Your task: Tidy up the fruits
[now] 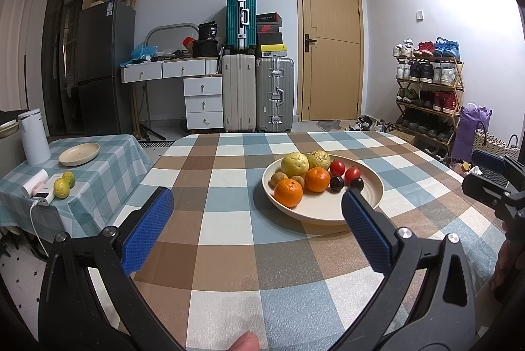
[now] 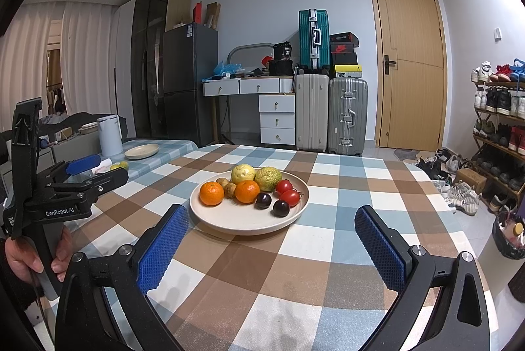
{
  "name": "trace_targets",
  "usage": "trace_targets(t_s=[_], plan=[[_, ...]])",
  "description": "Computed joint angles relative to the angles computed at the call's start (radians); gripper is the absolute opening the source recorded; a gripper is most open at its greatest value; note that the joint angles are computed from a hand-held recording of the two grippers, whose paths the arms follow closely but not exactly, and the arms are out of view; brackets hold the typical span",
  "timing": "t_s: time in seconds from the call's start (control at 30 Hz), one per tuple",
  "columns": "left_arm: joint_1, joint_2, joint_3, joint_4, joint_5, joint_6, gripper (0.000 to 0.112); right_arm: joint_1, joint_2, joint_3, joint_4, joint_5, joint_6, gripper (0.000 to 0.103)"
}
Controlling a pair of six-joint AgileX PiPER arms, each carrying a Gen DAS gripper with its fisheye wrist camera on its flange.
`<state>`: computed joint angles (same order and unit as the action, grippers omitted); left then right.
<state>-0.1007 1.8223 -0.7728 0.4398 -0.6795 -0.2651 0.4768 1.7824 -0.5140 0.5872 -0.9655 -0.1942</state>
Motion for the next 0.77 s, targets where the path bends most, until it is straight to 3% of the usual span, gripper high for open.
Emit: trace_targets(t_s=[0.77], plan=[[0.000, 0.013, -0.013, -0.003, 0.000, 0.002, 0.102, -0.001, 0.000, 0.000, -0.001, 0.001, 0.001, 0.103]])
